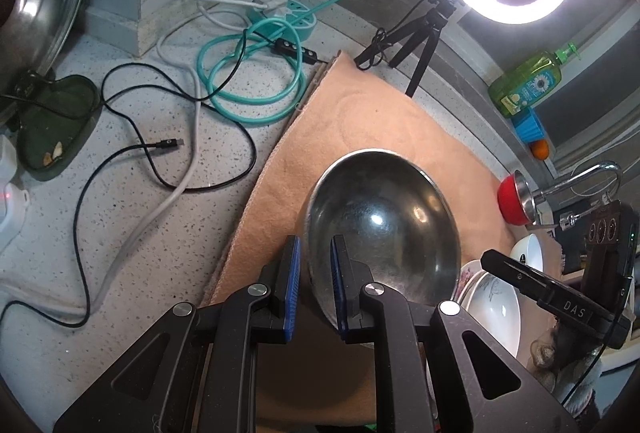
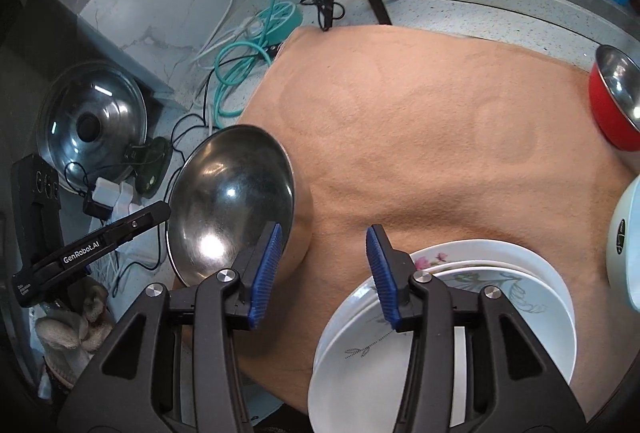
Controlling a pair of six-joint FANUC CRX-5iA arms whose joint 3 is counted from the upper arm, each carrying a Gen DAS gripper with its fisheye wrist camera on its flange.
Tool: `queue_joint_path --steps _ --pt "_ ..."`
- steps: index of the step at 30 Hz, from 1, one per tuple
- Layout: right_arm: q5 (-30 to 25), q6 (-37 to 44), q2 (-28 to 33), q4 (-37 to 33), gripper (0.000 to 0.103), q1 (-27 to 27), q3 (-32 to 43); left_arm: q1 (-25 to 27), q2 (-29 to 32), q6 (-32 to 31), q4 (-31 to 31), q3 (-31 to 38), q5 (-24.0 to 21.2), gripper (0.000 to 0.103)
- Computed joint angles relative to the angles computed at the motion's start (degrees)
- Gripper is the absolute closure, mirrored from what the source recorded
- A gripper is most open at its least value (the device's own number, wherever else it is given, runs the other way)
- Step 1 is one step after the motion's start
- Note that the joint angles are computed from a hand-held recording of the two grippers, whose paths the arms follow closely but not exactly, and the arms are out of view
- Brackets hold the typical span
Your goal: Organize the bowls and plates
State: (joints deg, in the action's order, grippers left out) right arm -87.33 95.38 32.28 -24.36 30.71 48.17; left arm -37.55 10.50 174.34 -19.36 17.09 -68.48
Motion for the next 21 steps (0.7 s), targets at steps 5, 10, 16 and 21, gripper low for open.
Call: queue_joint_path --steps 5,10,16,21 --pt "2.3 1.0 -2.6 -2.2 0.057 -2.3 -1.9 -0.8 1.0 -1.0 -1.4 2.7 -0.1 0.089" --pt "6.9 3.2 -6.3 0.2 0.057 -3.4 -6.2 -0.9 3.1 -3.8 -0.3 5.4 1.1 0.089" --pt "12.4 4.0 -10.5 0.1 0.057 -6.9 -11.7 -1.3 6.9 -7.9 0.9 10.4 1.6 0.089" --pt "11.3 3.6 -11.5 -3.3 0.057 -11.5 -11.7 -1.0 10.5 -12.4 2.8 15.2 2.2 0.089"
